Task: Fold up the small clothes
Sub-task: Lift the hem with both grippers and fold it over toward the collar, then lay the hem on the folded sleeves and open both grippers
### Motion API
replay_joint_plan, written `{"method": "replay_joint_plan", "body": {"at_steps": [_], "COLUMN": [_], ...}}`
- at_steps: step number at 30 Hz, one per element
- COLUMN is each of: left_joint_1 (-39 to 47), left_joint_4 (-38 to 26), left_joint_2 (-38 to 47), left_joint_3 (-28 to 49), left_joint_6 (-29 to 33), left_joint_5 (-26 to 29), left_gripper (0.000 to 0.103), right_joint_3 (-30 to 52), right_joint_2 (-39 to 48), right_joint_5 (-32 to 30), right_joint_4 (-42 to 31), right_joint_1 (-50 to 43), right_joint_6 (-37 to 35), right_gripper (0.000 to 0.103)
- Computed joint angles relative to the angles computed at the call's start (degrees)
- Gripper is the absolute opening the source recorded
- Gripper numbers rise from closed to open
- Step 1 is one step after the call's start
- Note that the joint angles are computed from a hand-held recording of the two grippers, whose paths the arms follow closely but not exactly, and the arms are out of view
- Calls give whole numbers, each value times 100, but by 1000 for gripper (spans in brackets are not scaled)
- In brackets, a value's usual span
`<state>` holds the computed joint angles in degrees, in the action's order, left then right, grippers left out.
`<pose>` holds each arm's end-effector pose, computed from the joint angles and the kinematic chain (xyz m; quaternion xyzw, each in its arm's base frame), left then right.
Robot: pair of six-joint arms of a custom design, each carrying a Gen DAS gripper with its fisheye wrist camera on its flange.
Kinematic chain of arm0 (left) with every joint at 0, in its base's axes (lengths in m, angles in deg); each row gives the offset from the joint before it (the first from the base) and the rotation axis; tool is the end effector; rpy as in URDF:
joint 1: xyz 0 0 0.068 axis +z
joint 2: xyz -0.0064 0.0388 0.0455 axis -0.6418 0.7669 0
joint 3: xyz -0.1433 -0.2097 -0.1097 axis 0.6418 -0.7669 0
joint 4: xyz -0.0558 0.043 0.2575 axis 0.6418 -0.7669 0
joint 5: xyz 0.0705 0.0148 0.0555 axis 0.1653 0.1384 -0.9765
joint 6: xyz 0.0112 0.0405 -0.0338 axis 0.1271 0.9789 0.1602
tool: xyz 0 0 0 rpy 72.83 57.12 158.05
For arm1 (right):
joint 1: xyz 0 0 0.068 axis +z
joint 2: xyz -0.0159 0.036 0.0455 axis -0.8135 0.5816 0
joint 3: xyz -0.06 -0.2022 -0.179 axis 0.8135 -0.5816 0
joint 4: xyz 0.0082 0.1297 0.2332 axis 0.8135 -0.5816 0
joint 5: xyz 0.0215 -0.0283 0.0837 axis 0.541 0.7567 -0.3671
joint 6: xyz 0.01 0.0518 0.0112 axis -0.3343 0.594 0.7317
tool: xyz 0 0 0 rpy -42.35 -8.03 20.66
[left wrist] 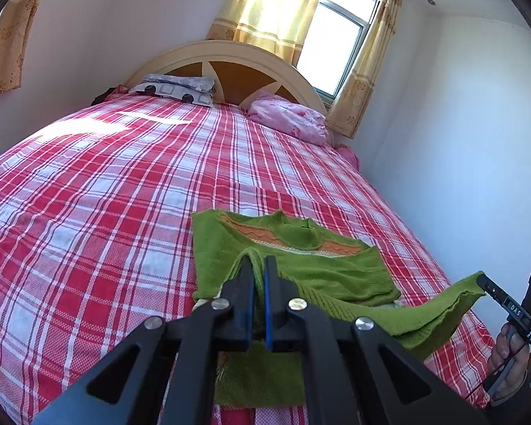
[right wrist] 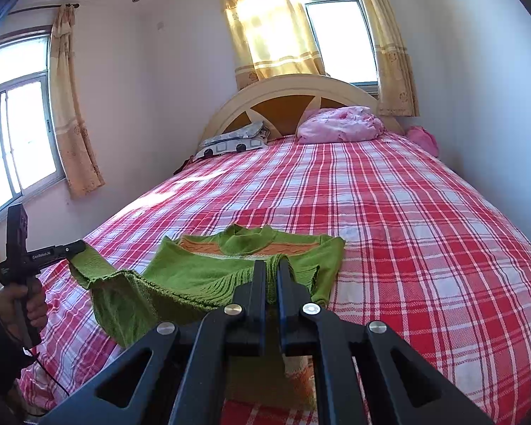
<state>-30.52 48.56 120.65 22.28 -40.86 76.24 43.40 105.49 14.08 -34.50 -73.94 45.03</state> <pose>0.3876 0.0438 0.2945 0.0542 0.8648 -0.2312 0.4424 0.2428 -0.0707 0.3149 0.0411 0.8447 0.0937 0.5253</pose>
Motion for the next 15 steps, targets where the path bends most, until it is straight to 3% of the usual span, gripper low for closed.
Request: {"method": "replay_joint_plan", "body": {"at_steps": [15], "left_joint_1": [-423], "left_joint_4": [-546], "left_joint_2": [2030], "left_joint_3": [2659], "left_joint_6": [-298], "left_joint_5": [-718], "left_gripper": [5], "right_joint_3": [2054], "right_joint_2": [2448], "right_joint_5": [548], "right_joint_4": [198], "right_joint_1": [360], "right_joint_6": [-85], "right_gripper": [4]}}
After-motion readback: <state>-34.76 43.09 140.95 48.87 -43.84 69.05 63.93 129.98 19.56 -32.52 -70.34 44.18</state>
